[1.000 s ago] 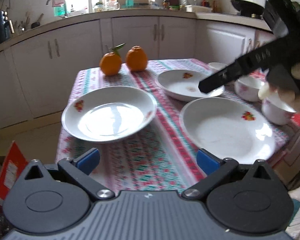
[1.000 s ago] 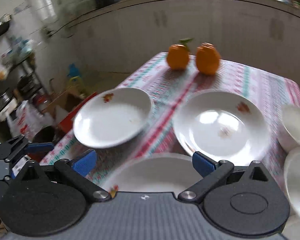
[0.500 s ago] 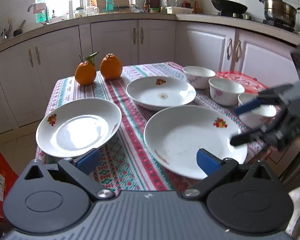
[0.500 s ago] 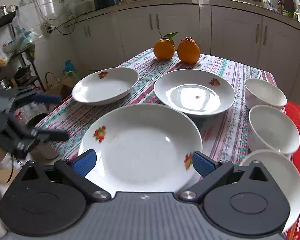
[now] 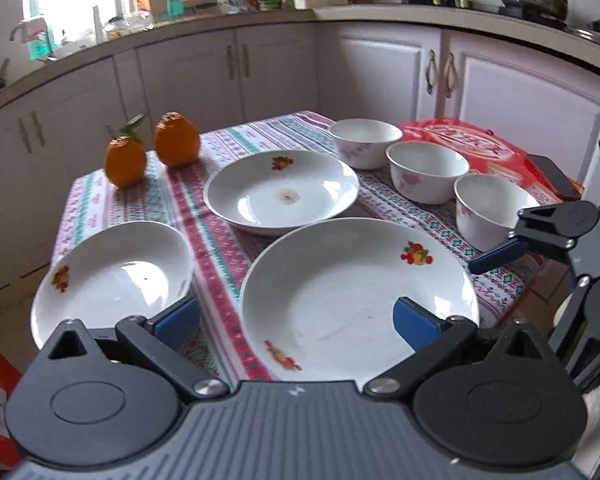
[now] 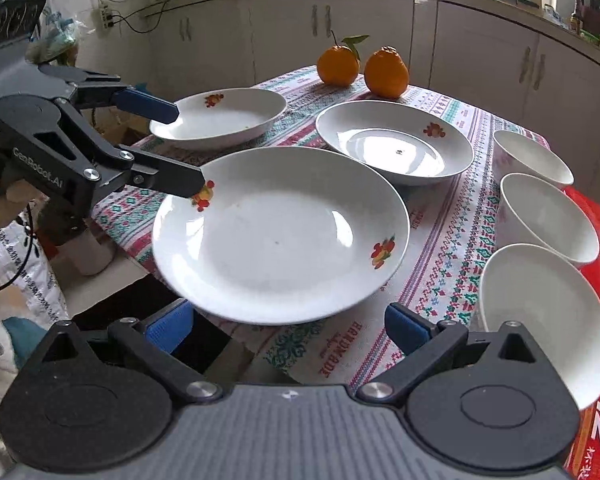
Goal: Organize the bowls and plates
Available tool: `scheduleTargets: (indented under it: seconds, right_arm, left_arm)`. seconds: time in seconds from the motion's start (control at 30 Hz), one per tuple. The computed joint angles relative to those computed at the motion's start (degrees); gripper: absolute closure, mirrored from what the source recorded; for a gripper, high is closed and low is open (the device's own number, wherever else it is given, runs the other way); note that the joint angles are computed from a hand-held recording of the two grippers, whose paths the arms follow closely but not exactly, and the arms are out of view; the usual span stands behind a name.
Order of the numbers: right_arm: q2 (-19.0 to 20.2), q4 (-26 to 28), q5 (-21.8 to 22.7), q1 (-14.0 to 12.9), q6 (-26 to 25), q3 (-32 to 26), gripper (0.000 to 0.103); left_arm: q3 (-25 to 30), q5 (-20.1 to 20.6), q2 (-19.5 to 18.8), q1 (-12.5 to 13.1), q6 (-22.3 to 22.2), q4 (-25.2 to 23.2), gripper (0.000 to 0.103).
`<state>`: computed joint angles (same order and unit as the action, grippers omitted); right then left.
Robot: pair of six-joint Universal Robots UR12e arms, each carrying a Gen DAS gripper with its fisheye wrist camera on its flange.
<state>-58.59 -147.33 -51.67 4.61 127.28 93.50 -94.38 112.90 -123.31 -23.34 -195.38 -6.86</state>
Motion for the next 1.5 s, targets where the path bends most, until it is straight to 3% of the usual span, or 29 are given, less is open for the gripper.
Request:
scheduleTargets:
  seconds: [0.43, 0.53, 0.6, 0.8, 1.07, 1.3, 1.5]
  right_arm:
    - [0.85, -0.58, -2.08, 1.21, 1.27, -0.37, 0.001]
    - [1.02, 0.09, -1.67, 1.30, 0.92, -0.65, 0.002]
    - [1.03, -0.18, -1.86, 1.43, 0.95, -0.67, 0.002]
    - [1.15, 0.74, -1.36, 1.49, 0.55, -1.07, 0.002]
    - [1.37, 2.09, -1.04, 1.41, -0.76, -1.62, 0.002]
    - [1.68, 3.24, -1.08, 1.51, -1.74, -2.26, 0.002]
    - [1.83, 3.24, -1.01, 1.55, -2.04, -2.39, 0.002]
  left_arm:
    - [3.69, -10.87, -0.77, 3.66, 6.77, -8.20, 0.002]
    - [4.98, -12.89, -1.18, 4.55, 9.07, -11.84, 0.004]
    - [5.67, -14.70, -1.36, 5.23, 10.43, -13.97, 0.014]
    - [8.35, -20.83, -1.89, 7.12, 12.54, -20.98, 0.023]
    - [11.68, -27.11, -2.48, 8.85, 15.13, -28.74, 0.028]
    - [15.65, -33.32, -3.09, 10.65, 17.49, -38.80, 0.029]
    - [18.00, -35.30, -4.13, 11.15, 18.92, -43.37, 0.029]
